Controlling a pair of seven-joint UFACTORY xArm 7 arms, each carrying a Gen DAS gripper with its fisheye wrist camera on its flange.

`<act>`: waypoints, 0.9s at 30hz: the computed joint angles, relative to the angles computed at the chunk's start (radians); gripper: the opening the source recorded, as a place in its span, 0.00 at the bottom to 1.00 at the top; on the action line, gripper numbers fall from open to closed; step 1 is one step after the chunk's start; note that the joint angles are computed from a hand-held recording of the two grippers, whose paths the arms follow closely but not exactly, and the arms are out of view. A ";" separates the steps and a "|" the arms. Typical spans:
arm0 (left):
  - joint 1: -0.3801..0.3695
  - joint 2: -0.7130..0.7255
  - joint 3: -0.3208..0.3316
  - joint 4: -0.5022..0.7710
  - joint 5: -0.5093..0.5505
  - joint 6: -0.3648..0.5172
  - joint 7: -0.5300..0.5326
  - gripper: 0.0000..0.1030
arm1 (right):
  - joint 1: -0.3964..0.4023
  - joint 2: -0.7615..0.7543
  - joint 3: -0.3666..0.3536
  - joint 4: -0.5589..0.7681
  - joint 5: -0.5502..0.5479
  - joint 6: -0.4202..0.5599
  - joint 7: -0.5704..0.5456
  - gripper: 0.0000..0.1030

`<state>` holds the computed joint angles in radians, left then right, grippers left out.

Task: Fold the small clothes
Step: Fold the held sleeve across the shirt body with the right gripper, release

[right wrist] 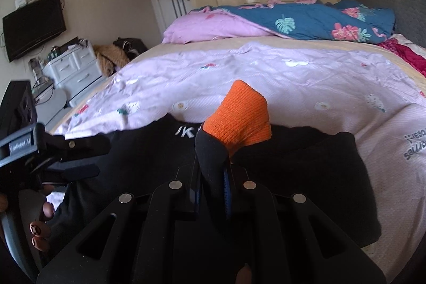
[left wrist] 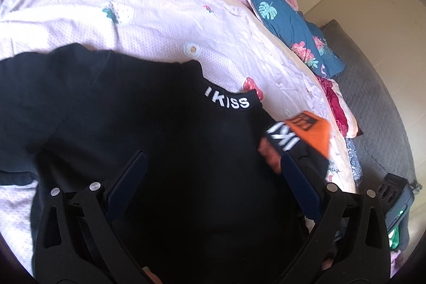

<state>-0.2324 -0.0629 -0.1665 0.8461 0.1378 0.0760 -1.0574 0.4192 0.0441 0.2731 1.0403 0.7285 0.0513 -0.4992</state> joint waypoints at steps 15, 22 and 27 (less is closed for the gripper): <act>-0.100 0.046 0.025 0.015 -0.633 -0.025 0.497 0.91 | 0.012 -0.049 -0.033 0.024 0.282 0.353 -0.364 0.47; -0.098 0.081 0.008 0.037 -0.547 0.023 0.452 0.82 | -0.015 -0.080 -0.091 0.027 0.372 0.389 -0.368 0.49; -0.109 0.124 0.011 0.061 -0.418 0.042 0.342 0.44 | -0.030 -0.076 -0.100 0.018 0.271 0.323 -0.260 0.49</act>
